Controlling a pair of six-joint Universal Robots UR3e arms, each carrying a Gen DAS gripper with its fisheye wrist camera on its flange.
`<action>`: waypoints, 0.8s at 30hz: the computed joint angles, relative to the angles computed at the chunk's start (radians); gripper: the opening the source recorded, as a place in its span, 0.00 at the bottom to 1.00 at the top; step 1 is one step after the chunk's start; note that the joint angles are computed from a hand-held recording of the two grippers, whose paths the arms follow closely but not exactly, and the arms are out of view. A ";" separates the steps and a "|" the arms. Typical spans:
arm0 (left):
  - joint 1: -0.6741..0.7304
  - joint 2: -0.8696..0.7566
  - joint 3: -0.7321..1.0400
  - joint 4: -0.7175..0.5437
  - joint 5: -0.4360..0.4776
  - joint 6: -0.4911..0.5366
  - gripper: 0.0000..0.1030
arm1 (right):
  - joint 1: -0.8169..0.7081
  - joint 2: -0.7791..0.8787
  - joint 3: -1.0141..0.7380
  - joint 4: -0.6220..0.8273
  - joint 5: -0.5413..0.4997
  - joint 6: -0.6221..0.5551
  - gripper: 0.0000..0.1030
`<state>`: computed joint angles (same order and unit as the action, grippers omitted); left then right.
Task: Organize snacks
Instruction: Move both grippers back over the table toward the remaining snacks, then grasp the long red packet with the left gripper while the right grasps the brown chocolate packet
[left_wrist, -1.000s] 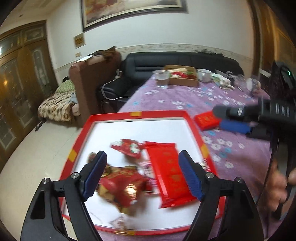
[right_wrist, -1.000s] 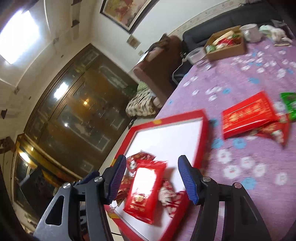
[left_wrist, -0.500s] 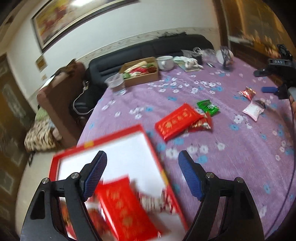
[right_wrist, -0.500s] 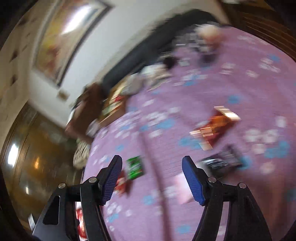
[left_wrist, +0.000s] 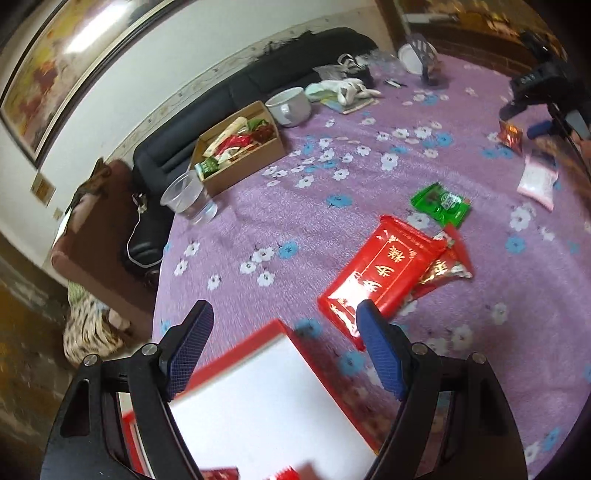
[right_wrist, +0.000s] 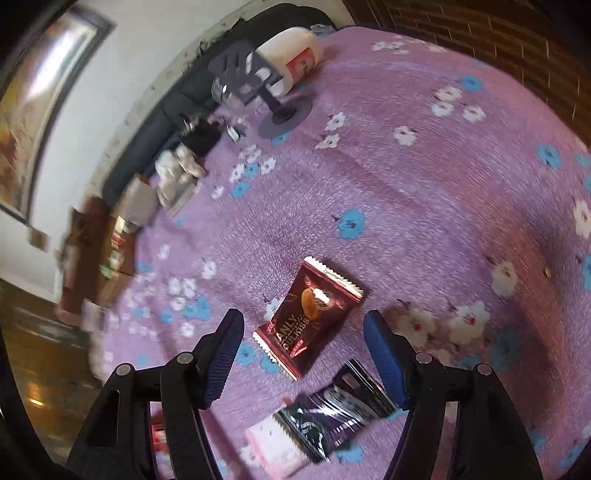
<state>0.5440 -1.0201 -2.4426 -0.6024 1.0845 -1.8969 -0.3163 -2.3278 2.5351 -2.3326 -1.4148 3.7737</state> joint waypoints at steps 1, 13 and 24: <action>-0.014 -0.031 -0.001 0.038 0.010 0.010 0.78 | 0.058 0.082 -0.005 -0.074 -0.050 0.039 0.68; -0.201 -0.268 0.015 0.303 0.083 0.082 0.78 | 0.469 0.523 -0.183 -0.201 -0.556 0.093 0.31; -0.283 -0.351 0.204 -0.017 0.070 0.247 0.83 | 0.254 0.322 -0.018 -0.312 -0.272 -0.026 0.29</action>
